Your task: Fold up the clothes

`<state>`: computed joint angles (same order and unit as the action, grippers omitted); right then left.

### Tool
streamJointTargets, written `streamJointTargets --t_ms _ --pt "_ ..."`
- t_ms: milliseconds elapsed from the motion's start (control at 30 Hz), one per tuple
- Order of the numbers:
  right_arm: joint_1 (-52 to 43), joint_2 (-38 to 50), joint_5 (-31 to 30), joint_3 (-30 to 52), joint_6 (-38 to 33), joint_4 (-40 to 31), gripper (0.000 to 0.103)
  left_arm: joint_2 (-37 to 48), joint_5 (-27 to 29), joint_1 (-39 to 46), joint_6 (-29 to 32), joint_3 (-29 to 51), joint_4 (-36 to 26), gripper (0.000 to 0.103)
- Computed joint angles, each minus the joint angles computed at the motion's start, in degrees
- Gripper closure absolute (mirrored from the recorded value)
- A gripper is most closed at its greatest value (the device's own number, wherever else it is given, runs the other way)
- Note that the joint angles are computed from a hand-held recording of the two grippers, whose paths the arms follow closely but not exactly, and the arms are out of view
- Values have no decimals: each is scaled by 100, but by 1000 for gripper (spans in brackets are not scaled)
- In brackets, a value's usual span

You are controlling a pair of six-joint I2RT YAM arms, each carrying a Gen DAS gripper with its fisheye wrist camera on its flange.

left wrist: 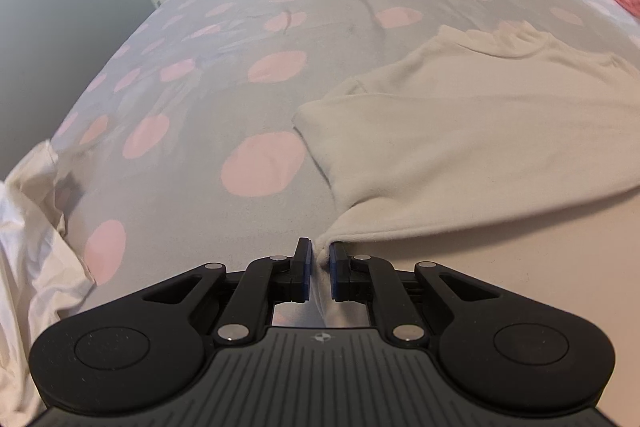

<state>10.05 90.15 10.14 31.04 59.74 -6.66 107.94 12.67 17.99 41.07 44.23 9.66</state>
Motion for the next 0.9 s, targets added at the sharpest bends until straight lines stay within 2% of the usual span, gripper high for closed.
streamJointTargets --t_ms 100,267,333,433,533,633,733,900 --pt "68 47 164 -122 -81 195 95 6 -29 -1 252 -69 47 96" --pt "205 105 280 -90 -239 121 94 92 -89 98 638 6 -143 92" --pt "284 143 432 26 -251 -107 93 21 -87 156 722 135 -500 82" --pt "315 43 666 131 -182 -487 89 -54 -16 307 817 574 -1468 81" --pt "252 -235 642 49 -178 -557 88 -67 3 491 793 914 -2010 81" --pt "245 -424 642 17 -201 -622 86 20 402 691 479 1401 -2568 81" --pt "260 -500 713 18 -120 -749 80 305 783 758 -184 1988 -3010 77" --pt "196 -511 593 -16 30 -744 78 1147 1192 565 -1452 3100 -3231 77"
